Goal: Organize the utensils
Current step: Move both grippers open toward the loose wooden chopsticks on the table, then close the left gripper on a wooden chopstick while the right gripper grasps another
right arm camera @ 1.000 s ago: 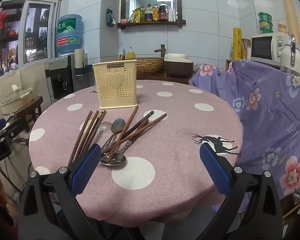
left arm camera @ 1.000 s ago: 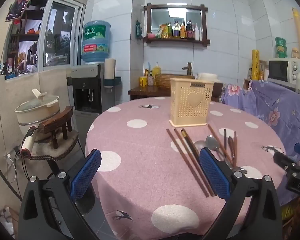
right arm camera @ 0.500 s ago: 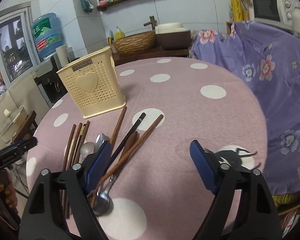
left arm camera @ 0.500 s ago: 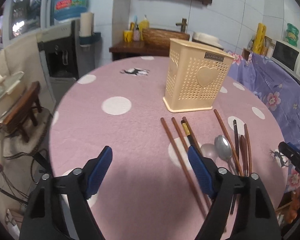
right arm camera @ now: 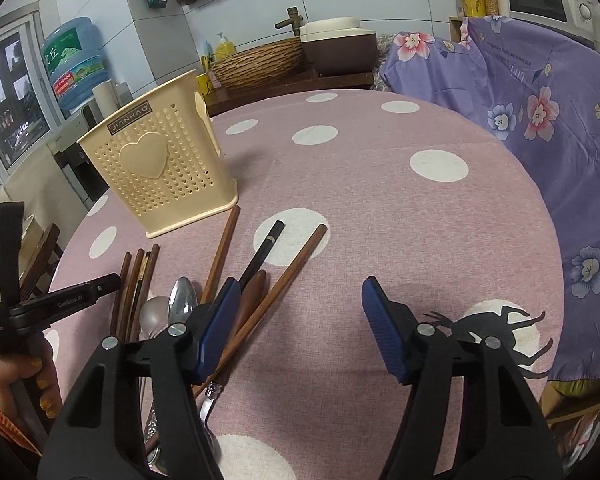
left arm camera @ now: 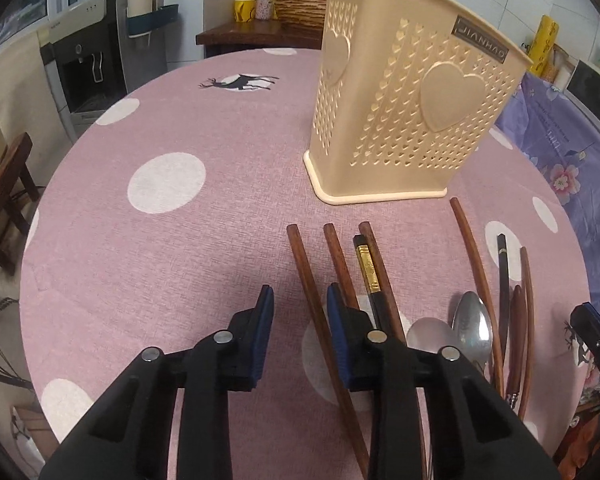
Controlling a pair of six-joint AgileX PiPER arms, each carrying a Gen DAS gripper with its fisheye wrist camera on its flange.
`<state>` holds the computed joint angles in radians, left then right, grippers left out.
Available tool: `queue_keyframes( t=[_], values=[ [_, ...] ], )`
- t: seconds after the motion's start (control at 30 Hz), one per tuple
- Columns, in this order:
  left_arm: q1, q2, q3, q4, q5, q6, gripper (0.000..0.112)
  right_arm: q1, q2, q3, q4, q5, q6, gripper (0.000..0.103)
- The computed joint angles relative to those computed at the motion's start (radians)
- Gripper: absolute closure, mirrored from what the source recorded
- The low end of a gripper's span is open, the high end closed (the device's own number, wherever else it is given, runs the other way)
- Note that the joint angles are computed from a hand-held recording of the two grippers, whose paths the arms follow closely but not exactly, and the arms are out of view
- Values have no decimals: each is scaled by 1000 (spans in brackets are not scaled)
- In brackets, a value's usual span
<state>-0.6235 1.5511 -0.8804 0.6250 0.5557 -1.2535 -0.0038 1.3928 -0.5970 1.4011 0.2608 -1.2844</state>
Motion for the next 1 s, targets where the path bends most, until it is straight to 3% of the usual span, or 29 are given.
queue_keyframes(
  t=[0.2, 0.33, 0.47, 0.63, 0.73, 0.83, 1.0],
  values=[
    [-17, 46, -58, 7, 57, 13, 94, 24, 14, -11, -27, -22, 22, 40],
    [-16, 66, -80, 23, 77, 35, 101, 26, 60, -60, -146, 6, 154, 50],
    [-7, 78, -100, 2, 82, 78, 101, 14, 158, -168, -304, 70, 374, 61],
    [-8, 92, -116, 10, 98, 101, 101, 53, 274, -307, -616, 84, 754, 77],
    [6, 97, -126, -10, 94, 132, 101, 68, 320, -366, -697, 111, 858, 81],
    [10, 106, -134, -12, 92, 144, 101, 116, 346, -408, -885, 77, 1042, 83],
    [-1, 120, -148, 3, 105, 134, 102, 133, 377, -448, -985, 59, 1130, 90]
  ],
)
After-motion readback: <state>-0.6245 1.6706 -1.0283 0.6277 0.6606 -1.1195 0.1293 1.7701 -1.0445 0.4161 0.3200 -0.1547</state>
